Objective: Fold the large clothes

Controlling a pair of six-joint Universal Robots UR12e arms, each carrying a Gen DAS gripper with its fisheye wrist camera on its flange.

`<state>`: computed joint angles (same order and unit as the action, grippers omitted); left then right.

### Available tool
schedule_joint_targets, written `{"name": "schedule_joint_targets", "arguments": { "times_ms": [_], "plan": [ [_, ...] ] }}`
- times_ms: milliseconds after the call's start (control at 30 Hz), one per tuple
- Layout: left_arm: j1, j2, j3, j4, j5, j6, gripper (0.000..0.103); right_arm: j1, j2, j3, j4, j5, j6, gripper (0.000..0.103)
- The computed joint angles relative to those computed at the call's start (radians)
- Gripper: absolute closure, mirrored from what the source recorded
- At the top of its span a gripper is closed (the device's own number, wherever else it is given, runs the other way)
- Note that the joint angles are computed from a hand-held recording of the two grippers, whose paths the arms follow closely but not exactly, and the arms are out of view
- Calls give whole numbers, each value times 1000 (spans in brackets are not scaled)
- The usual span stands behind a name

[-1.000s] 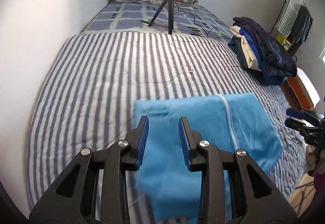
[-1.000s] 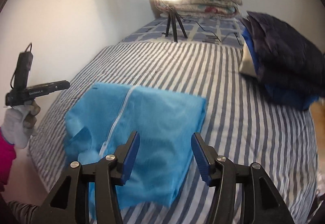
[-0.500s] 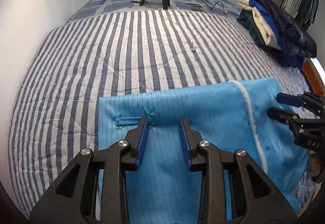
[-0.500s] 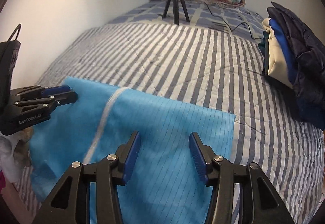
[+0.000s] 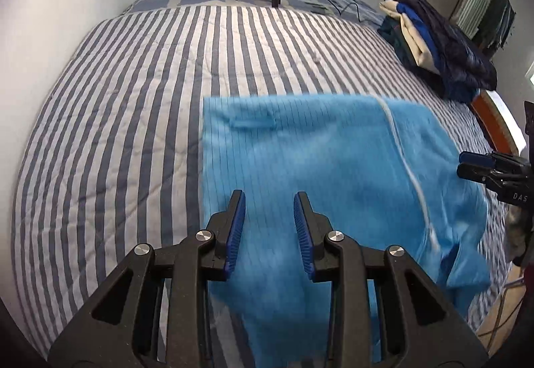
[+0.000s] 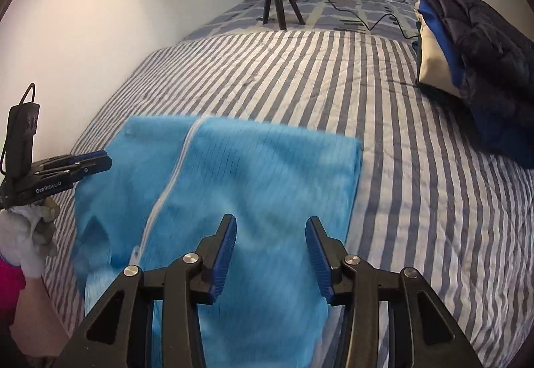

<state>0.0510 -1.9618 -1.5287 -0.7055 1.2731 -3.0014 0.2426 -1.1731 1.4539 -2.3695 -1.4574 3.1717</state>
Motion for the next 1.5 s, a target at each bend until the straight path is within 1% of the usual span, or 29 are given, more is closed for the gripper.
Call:
{"name": "schedule_joint_targets", "arguments": {
  "times_ms": [67, 133, 200, 267, 300, 367, 433, 500, 533, 567, 600, 633, 667, 700, 767, 833, 867, 933, 1033, 1067, 1100, 1167, 1200, 1267, 1300, 1333, 1433, 1500],
  "plan": [
    [4, 13, -27, 4, 3, 10, 73, 4, -16, 32, 3, -3, -10, 58],
    [5, 25, -58, 34, 23, 12, 73, 6, -32, 69, -3, -3, -14, 58],
    [10, 34, -84, 39, 17, 17, 73, 6, -50, 110, -20, -7, -25, 58],
    [13, 49, -118, 70, 22, 39, 73, 4, -68, 147, -47, -9, -33, 58],
    [13, 58, -133, 82, 24, 54, 73, 1, -78, 160, -47, -2, -31, 58],
    [15, 72, -146, 74, 29, 76, 73, -7, -90, 165, -27, 12, -37, 58],
    [29, 85, -145, 42, 4, 67, 73, -21, -109, 175, -20, 35, -33, 58],
    [55, 95, -139, 14, -56, 16, 72, -37, -126, 189, -35, 66, -7, 55],
    [72, 97, -133, -5, -101, -14, 69, -41, -131, 195, -51, 70, 4, 44],
    [84, 96, -127, -19, -137, -33, 54, -45, -136, 204, -82, 66, 17, 29],
    [98, 93, -119, -40, -181, -62, 37, -48, -139, 214, -121, 58, 29, 24],
    [111, 89, -114, -49, -219, -98, 34, -51, -141, 220, -146, 54, 38, 19],
    [123, 83, -105, -65, -258, -124, 34, -57, -140, 222, -166, 61, 51, 19],
    [131, 77, -97, -83, -284, -145, 34, -63, -138, 219, -166, 77, 60, 19],
    [149, 61, -82, -122, -353, -197, 34, -83, -129, 211, -149, 136, 95, 19],
    [162, 38, -62, -184, -432, -211, 34, -97, -118, 204, -137, 179, 118, 18],
    [164, 31, -56, -201, -446, -210, 34, -100, -110, 197, -130, 194, 124, 18],
    [167, 15, -45, -234, -475, -213, 34, -114, -98, 191, -112, 247, 132, 18],
    [179, -8, -38, -250, -538, -247, 34, -136, -84, 187, -90, 316, 156, 20],
    [177, -17, -31, -249, -547, -260, 37, -145, -80, 188, -83, 349, 165, 23],
    [178, -23, -27, -258, -553, -254, 41, -157, -74, 187, -69, 393, 169, 24],
    [178, -29, -19, -272, -555, -224, 45, -173, -67, 187, -54, 472, 172, 30],
    [179, -32, -15, -283, -561, -209, 45, -181, -65, 189, -55, 502, 172, 31],
    [176, -40, -2, -306, -571, -178, 47, -190, -60, 193, -57, 548, 173, 38],
    [174, -45, 5, -317, -573, -166, 50, -195, -54, 194, -66, 578, 181, 39],
    [171, -51, 12, -322, -577, -161, 51, -198, -45, 195, -80, 604, 196, 42],
    [164, -68, 28, -322, -595, -165, 55, -202, -7, 184, -123, 691, 241, 46],
    [154, -79, 39, -311, -597, -174, 57, -193, 8, 176, -150, 705, 253, 46]
  ]
}}
